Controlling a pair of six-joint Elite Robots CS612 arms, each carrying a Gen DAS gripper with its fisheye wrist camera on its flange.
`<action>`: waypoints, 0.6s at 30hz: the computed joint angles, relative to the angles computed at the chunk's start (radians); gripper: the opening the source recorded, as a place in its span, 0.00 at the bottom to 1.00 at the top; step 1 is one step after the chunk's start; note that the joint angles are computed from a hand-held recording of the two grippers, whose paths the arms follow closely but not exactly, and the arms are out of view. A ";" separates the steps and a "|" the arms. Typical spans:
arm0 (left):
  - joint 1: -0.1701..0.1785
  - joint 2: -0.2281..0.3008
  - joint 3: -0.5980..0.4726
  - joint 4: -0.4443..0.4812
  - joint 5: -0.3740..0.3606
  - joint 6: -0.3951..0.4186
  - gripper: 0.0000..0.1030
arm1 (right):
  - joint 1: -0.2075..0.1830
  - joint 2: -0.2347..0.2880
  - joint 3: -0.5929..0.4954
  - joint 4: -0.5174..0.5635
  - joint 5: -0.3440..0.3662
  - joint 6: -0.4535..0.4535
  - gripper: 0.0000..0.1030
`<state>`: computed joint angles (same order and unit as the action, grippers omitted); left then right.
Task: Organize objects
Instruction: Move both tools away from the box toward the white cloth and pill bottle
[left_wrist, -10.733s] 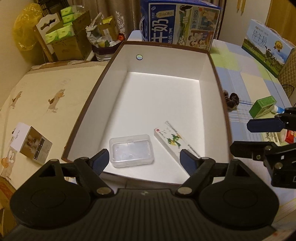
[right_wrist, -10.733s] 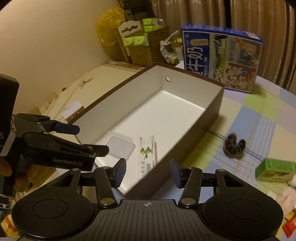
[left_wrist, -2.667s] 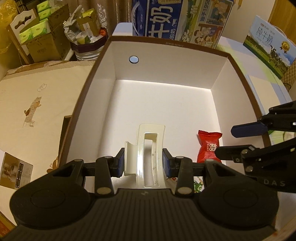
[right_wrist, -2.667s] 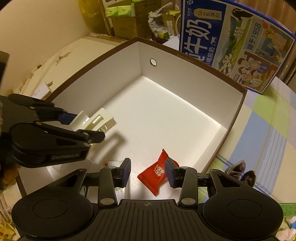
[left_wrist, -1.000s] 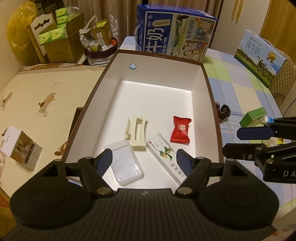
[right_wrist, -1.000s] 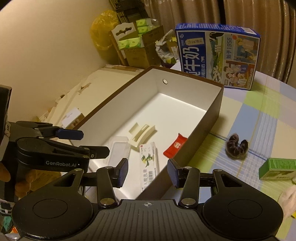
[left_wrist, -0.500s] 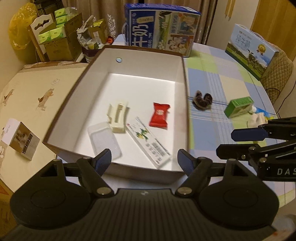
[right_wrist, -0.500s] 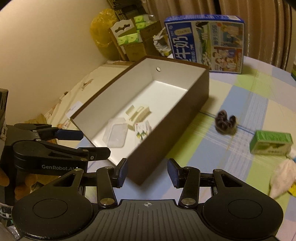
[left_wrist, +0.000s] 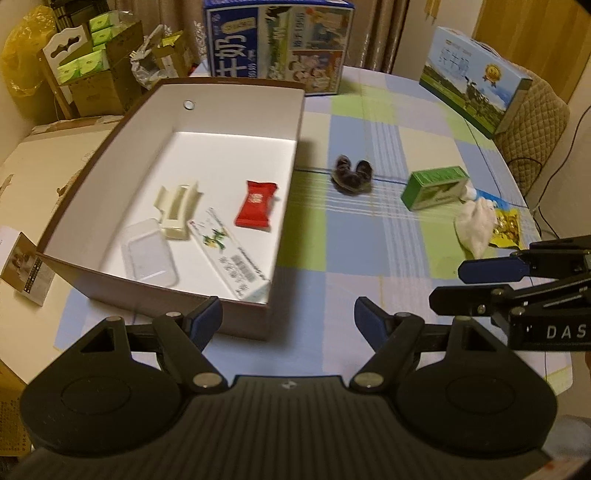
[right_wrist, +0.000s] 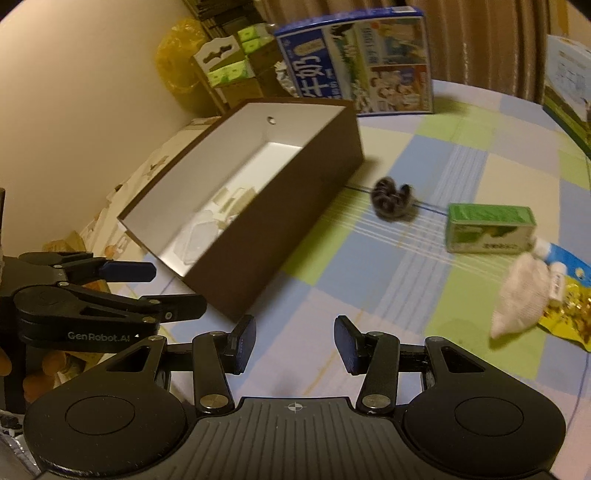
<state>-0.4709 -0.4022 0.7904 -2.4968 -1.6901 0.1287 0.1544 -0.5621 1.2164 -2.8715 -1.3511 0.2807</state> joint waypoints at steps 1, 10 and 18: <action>-0.003 -0.004 0.008 -0.003 0.001 0.001 0.73 | -0.003 -0.005 0.011 -0.007 -0.001 0.004 0.43; -0.033 -0.020 0.043 -0.019 0.005 0.028 0.75 | -0.035 -0.055 0.130 -0.078 -0.006 0.078 0.43; -0.060 -0.008 0.024 0.001 -0.019 0.078 0.75 | -0.066 -0.110 0.253 -0.139 -0.092 0.199 0.44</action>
